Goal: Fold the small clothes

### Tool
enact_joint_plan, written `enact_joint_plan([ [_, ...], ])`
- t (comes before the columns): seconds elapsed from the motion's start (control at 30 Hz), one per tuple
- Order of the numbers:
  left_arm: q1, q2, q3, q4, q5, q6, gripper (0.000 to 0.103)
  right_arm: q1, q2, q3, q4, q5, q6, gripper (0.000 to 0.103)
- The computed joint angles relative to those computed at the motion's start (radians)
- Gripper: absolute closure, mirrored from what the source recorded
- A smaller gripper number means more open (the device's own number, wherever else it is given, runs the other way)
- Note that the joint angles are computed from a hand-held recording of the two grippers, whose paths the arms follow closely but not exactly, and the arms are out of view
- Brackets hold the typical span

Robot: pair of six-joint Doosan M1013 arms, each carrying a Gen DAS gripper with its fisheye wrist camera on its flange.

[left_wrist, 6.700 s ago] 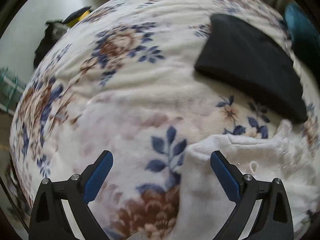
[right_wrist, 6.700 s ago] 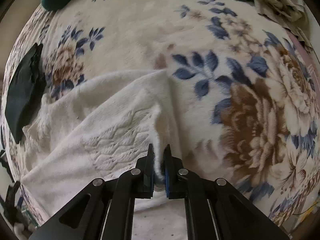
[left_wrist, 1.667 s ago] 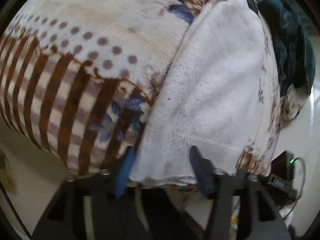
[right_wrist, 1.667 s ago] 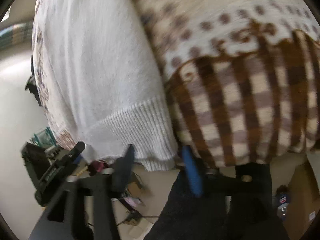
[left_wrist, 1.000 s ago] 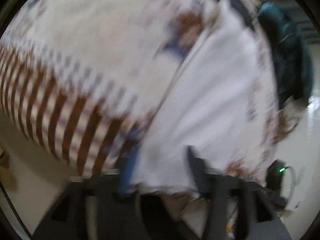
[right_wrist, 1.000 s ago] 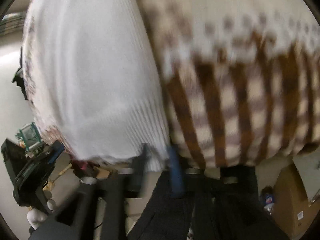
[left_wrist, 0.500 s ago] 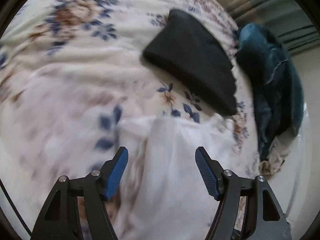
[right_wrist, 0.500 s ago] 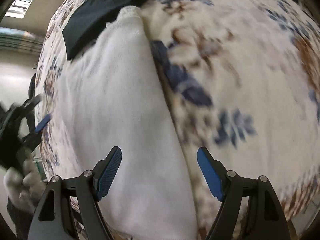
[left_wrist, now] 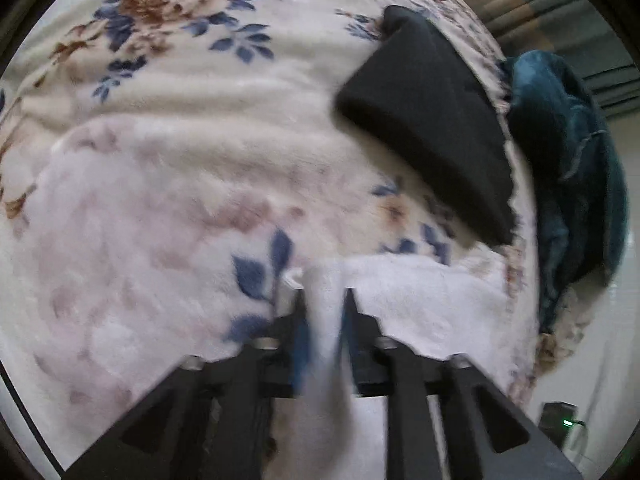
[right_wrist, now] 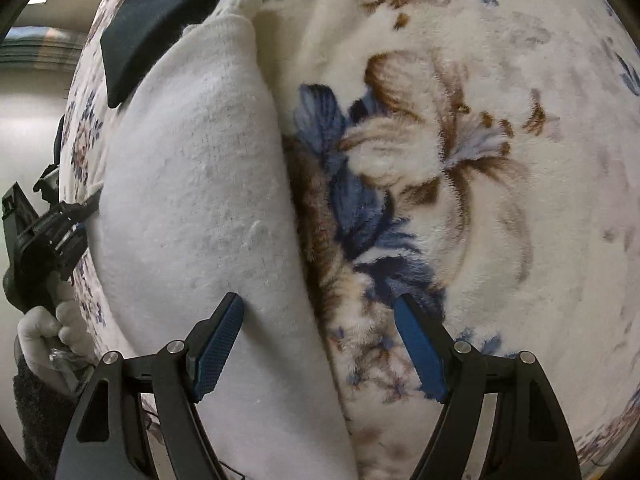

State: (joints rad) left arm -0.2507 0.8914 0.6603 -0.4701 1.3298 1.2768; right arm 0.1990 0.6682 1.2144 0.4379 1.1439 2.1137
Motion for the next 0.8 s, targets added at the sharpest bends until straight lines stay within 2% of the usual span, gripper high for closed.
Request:
enact_joint_plan([
  [0.03, 0.009, -0.026, 0.039, -0.048, -0.023, 0.023, 0.055, 0.002, 0.002, -0.003, 0.004, -0.002, 0.000, 0.023],
  [0.1, 0.030, -0.099, 0.156, -0.155, -0.073, 0.074, 0.039, -0.002, -0.021, 0.033, 0.046, -0.010, -0.023, 0.023],
  [0.17, 0.040, -0.152, 0.238, -0.222, -0.091, 0.105, 0.039, 0.000, -0.042, 0.069, 0.092, -0.015, -0.042, 0.023],
  [0.23, 0.050, -0.227, 0.350, -0.232, -0.071, 0.120, 0.039, 0.006, -0.076, 0.121, 0.148, 0.003, -0.075, 0.023],
  [0.4, 0.055, -0.365, 0.567, -0.170, 0.036, 0.099, 0.038, 0.047, -0.162, 0.261, 0.224, 0.051, -0.073, 0.023],
  [0.5, 0.043, -0.418, 0.669, -0.105, 0.096, 0.135, 0.038, 0.074, -0.207, 0.361, 0.298, 0.035, -0.034, 0.023],
  [0.6, 0.022, -0.437, 0.742, -0.081, 0.142, 0.209, 0.038, 0.107, -0.240, 0.451, 0.371, -0.033, 0.005, 0.023],
  [0.7, 0.010, -0.439, 0.797, -0.122, 0.161, 0.265, 0.038, 0.139, -0.251, 0.513, 0.411, -0.099, 0.001, 0.023],
  [0.8, 0.000, -0.457, 0.834, -0.143, 0.128, 0.298, 0.041, 0.176, -0.244, 0.571, 0.508, -0.178, -0.022, 0.023],
])
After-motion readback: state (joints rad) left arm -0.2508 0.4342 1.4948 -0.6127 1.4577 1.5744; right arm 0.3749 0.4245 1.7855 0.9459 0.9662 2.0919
